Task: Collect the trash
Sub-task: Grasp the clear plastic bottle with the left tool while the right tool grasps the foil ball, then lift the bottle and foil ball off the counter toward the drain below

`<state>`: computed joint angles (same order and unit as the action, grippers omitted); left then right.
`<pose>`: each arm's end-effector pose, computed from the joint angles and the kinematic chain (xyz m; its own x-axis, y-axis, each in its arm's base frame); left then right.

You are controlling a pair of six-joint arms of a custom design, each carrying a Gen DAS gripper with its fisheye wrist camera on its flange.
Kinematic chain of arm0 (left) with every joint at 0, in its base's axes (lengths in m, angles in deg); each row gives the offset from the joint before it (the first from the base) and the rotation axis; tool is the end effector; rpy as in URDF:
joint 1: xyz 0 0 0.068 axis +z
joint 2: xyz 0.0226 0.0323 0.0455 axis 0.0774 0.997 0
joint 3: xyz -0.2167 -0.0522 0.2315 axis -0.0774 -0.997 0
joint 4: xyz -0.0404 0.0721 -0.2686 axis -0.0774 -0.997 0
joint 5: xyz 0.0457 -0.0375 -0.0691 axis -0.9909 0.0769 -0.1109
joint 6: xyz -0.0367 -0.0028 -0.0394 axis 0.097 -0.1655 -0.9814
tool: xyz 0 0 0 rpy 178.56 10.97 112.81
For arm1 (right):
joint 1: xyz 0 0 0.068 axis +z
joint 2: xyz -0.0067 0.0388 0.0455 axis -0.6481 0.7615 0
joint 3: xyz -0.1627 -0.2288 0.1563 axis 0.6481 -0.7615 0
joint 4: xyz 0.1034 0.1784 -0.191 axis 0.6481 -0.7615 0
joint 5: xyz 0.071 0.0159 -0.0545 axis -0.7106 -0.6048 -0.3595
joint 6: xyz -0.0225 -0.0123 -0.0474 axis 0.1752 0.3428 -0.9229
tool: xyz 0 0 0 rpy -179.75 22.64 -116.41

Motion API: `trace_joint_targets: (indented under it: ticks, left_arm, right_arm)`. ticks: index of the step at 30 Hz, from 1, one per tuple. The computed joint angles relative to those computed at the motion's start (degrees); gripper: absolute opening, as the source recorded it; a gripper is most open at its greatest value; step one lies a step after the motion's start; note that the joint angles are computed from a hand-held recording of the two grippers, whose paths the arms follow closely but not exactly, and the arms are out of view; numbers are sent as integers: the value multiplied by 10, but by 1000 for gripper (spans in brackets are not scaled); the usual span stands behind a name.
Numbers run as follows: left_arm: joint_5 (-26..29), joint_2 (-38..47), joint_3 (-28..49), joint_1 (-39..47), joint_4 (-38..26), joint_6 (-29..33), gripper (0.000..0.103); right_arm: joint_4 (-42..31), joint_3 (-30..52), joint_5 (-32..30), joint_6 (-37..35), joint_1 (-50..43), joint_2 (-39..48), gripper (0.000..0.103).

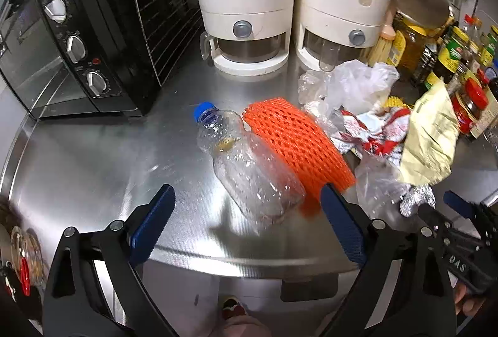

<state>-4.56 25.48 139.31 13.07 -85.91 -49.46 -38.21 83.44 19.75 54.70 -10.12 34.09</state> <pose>0.2517 0.0354 0.3898 -0.8202 0.0963 -0.5639 0.0756 0.9953 0.0600 0.1864 0.1008 0.3264 -0.8330 0.1345 -0.5367 0.0606 0.9864 0.1531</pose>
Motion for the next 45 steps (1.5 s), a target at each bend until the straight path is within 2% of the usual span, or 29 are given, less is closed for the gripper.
trace_joint_targets:
  ticks: [6,16,23,26,27,28,35,45]
  left_arm:
    - [-21,45,8,-8,27,-38,82]
    - [-80,94,-7,-29,45,-63,82]
    - [-71,120,-7,-22,56,-54,81]
    - [-61,129,-6,-20,54,-56,70]
    - [-57,131,-7,-19,55,-57,62]
    - [-52,134,-6,-17,54,-58,60]
    - [-38,125,-12,-6,60,-50,59]
    - [-20,51,-57,21,40,-8,58]
  right_arm:
    - [8,1,-2,-5,-13,10,67]
    - [24,-16,-23,-13,-38,26,67]
    - [33,-18,-18,-22,-44,45,65]
    - [38,-15,-16,-25,-45,50,63]
    - [40,-15,-16,-30,-45,50,53]
    - [39,-12,-13,-32,-43,52,53]
    - [25,-13,-2,-36,-32,36,51]
    - [-12,-16,12,-6,17,-4,51]
